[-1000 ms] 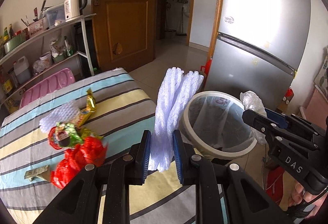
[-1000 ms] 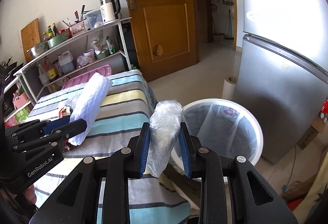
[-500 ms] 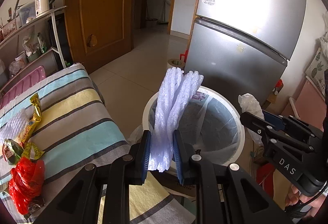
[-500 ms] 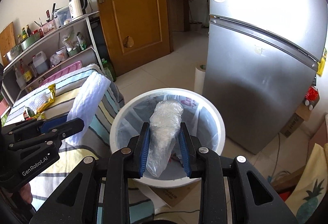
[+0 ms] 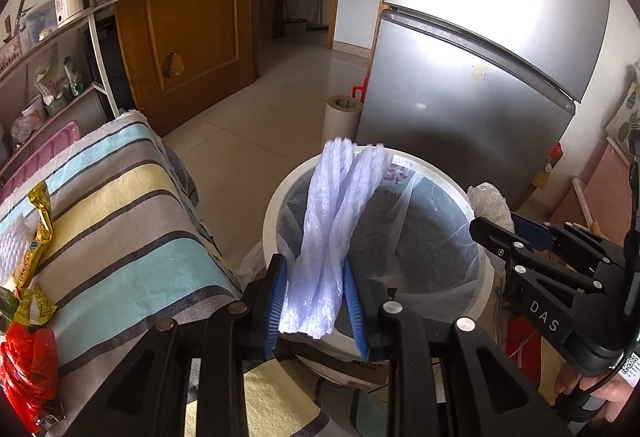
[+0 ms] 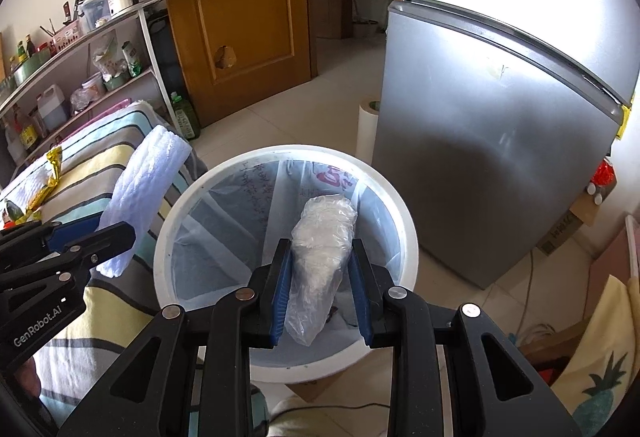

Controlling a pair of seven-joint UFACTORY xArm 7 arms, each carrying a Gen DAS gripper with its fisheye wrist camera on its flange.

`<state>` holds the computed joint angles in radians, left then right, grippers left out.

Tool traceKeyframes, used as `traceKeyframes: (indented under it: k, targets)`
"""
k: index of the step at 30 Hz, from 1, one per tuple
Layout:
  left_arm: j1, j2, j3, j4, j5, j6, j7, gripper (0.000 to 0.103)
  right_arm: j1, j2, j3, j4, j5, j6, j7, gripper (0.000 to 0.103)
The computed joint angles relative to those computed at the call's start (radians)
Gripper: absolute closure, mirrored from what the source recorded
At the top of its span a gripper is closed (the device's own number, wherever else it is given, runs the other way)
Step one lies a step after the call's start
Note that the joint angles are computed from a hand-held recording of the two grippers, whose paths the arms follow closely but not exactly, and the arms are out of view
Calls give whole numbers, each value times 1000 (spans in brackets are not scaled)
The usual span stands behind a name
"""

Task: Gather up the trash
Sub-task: 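Carry the plastic bag and foam sleeve over the bin and release both, then move both tools back toward the table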

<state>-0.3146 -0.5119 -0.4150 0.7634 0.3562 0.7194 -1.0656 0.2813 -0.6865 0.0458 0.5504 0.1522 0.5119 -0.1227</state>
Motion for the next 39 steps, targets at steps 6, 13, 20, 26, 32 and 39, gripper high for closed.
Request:
traceKeyframes:
  k: [6, 13, 20, 26, 32, 39]
  targets:
    - [2, -19, -5, -4, 4, 15, -9, 53, 4, -7, -10, -2, 11, -3, 3, 47]
    - [3, -85, -20, -21, -2, 53, -25, 52, 6, -62, -6, -24, 15, 0, 20, 47]
    - [7, -176, -49, -26, -3, 122, -32, 51, 27, -146, -10, -47, 31, 15, 31, 47]
    - [5, -270, -67, -47, -30, 187, -37, 51, 57, -217, -3, -56, 42, 41, 42, 47]
    - [-2, -380, -86, -75, -59, 283, -34, 51, 101, -271, 16, -59, 60, 52, 58, 47]
    - [-19, -537, -77, -137, -116, 390, -25, 51, 164, -319, 44, -75, 79, 55, 83, 47]
